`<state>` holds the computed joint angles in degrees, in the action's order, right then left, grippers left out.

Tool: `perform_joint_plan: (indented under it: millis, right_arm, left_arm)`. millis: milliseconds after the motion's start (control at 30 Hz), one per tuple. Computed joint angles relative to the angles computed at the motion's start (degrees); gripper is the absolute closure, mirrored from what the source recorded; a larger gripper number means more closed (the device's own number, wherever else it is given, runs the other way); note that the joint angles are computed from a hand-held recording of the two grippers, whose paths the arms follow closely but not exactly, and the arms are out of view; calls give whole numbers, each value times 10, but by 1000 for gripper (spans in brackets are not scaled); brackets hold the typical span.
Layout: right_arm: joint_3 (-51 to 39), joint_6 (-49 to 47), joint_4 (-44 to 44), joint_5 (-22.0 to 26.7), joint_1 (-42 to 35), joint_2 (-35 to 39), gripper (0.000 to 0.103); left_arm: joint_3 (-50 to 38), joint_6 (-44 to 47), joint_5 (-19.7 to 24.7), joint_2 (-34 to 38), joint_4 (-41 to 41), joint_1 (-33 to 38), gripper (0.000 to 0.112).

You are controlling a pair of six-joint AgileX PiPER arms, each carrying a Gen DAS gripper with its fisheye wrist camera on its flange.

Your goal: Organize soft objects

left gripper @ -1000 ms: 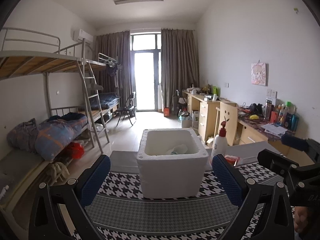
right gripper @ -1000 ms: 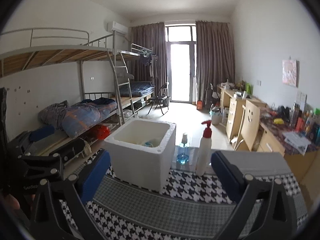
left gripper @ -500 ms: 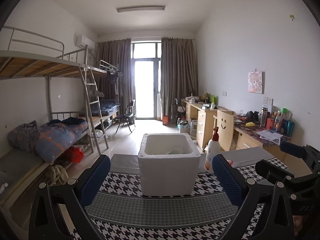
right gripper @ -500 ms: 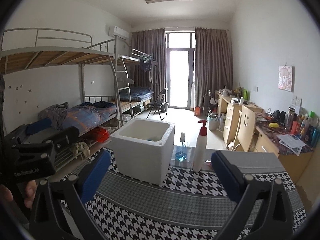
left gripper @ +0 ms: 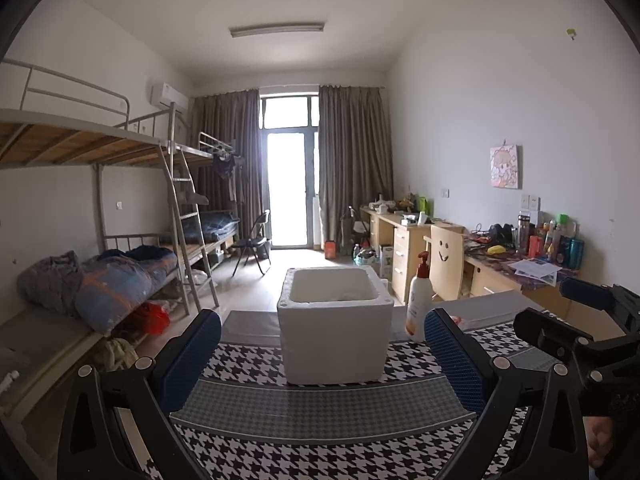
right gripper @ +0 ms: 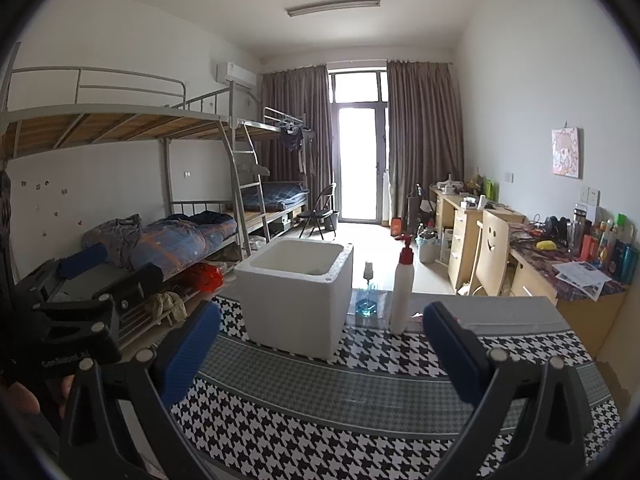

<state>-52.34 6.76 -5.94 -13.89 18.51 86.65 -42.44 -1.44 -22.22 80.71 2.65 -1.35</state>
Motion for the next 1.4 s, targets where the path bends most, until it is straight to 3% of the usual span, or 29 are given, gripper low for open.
perform_joint_plan:
  millis: [267,500,600,800,1100,1400]
  right_arm:
    - [31,-43,43,-33,9,-10,1]
    - [70,-52,60,-75,9,-24,1]
    - [85,-104,111,-96,21,-27,1]
    - [103,-61,71,-117,15,-25,1]
    - [130,-170,194,-168,36,-11,1]
    - [152,-146,177,-189,29,-6,1]
  left_arm:
    - [39,-66,-26,-29,65,13,10]
    - [59,-64,-43,-29,61,15,10]
    - [59,-79,-45,-23,78,18,10]
    - [71,-56,-58,-18,61,13,10]
    - [90,-13,-84,-10,10,8,10]
    - [112,23,-117,-1,-26,-2,10]
